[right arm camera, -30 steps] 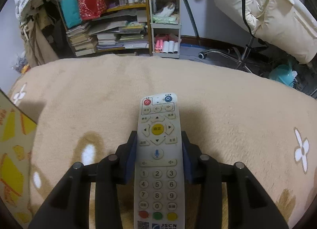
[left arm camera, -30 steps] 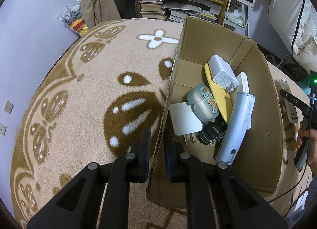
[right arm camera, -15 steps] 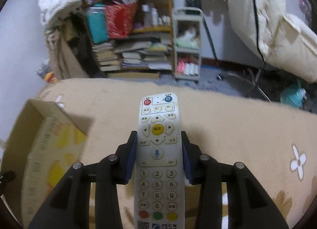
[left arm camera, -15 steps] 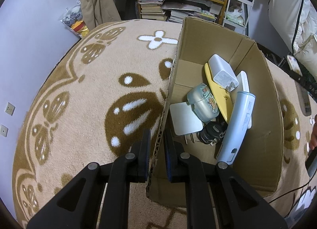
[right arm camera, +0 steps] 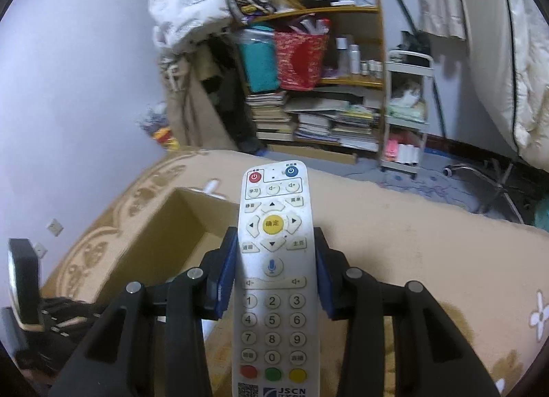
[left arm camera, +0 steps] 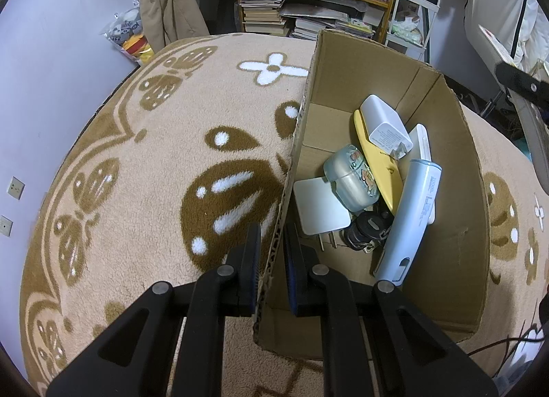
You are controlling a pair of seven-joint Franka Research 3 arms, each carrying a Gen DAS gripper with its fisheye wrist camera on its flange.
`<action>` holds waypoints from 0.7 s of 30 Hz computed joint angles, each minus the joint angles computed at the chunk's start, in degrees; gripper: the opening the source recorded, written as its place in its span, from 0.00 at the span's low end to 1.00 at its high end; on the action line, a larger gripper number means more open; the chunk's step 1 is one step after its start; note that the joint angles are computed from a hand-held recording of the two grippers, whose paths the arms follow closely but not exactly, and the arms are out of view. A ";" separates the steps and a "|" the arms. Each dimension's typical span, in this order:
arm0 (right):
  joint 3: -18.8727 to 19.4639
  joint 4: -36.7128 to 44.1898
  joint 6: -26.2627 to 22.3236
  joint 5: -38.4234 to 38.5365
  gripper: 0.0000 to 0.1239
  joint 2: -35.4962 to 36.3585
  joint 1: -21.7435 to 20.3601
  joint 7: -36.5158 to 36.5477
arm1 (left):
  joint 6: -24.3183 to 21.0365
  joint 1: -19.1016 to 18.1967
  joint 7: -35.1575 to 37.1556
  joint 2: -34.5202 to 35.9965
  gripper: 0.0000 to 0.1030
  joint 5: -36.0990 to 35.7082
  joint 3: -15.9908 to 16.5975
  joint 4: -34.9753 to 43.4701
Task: Organize rigid objects
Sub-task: 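Carry the white remote into the box and open the right gripper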
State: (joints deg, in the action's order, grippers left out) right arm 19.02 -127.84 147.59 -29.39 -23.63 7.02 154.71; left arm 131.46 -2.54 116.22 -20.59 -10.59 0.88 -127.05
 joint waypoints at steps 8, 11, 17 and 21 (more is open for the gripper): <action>0.09 3.77 2.95 0.24 0.35 6.52 3.23 0.23 | -0.10 -0.03 -0.11 0.01 0.12 -0.13 -0.05 0.06; -0.76 4.13 4.27 0.53 0.35 8.64 4.79 1.27 | -0.29 -0.11 -0.13 0.04 0.12 -0.41 -0.02 0.13; -2.57 4.31 5.25 1.40 0.35 11.01 7.34 2.74 | -0.43 -0.14 0.10 0.21 0.12 -0.81 0.06 0.30; -3.52 4.62 5.51 1.76 0.35 11.60 8.16 2.89 | -0.40 -0.08 0.35 0.31 0.12 -1.03 0.11 0.28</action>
State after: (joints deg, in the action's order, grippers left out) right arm 15.50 -123.22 153.10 -27.63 -12.03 15.18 157.59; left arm 131.07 -2.62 116.56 -20.28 -11.62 0.99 -126.76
